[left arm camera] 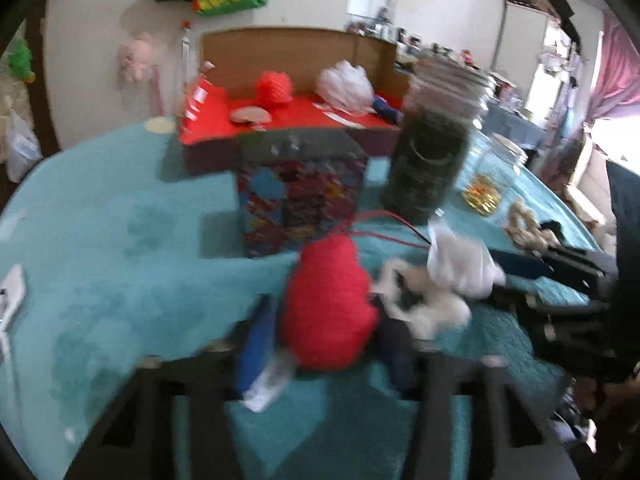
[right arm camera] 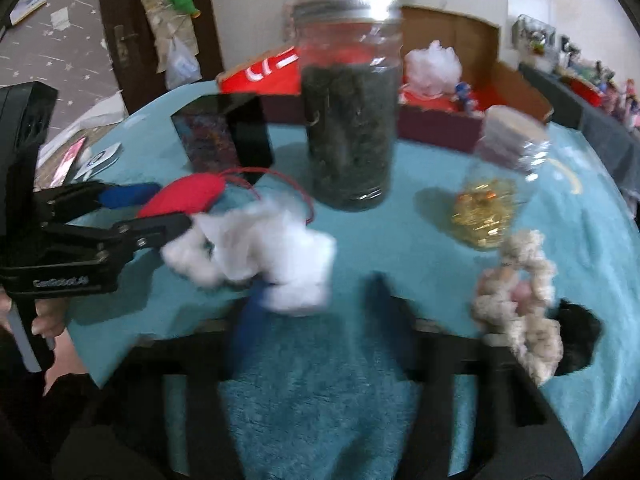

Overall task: Organize soft objects
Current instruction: 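Grasp the red fuzzy plush with the left tool while the right tool grasps the white fluffy piece, then lift and carry the red plush and white piece over the red box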

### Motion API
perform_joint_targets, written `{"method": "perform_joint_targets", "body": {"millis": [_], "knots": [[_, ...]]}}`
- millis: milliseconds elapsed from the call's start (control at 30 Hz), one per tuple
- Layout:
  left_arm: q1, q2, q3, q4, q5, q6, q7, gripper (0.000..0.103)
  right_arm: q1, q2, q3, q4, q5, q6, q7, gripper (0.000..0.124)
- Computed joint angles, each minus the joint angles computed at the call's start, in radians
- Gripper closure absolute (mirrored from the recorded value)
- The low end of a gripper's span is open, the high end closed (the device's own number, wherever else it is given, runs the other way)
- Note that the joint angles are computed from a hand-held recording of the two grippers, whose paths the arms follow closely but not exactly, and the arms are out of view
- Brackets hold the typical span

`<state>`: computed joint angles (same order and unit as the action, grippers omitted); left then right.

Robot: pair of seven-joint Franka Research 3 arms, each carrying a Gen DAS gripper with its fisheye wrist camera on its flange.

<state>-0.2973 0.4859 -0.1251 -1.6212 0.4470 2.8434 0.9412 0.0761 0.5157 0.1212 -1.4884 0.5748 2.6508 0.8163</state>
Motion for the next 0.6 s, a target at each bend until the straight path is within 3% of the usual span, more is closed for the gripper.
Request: {"method": "perform_joint_targets", "body": {"millis": [33, 133, 233, 300, 467, 600], "knots": [[-0.008, -0.005, 0.010, -0.007, 0.011, 0.010, -0.011, 0.062, -0.010, -0.004, 0.013, -0.008, 0.019, 0.014, -0.023, 0.106], [-0.029, -0.020, 0.034, -0.019, 0.040, 0.017, -0.053, 0.063, -0.047, -0.017, 0.042, -0.015, 0.095, -0.008, -0.067, 0.107], [-0.089, -0.045, 0.106, -0.028, 0.150, 0.026, -0.164, 0.063, -0.043, -0.041, 0.035, -0.050, 0.123, 0.044, -0.088, 0.107], [-0.103, -0.052, 0.120, -0.025, 0.210, 0.037, -0.214, 0.063, -0.038, -0.056, 0.030, -0.066, 0.133, 0.072, -0.095, 0.107], [-0.064, -0.046, 0.062, -0.010, 0.221, 0.075, -0.196, 0.063, -0.035, -0.083, 0.024, -0.101, 0.146, 0.136, -0.100, 0.107], [-0.041, -0.014, 0.009, 0.026, 0.160, 0.088, -0.105, 0.063, -0.056, -0.087, 0.040, -0.090, 0.186, 0.104, -0.119, 0.107]]}}
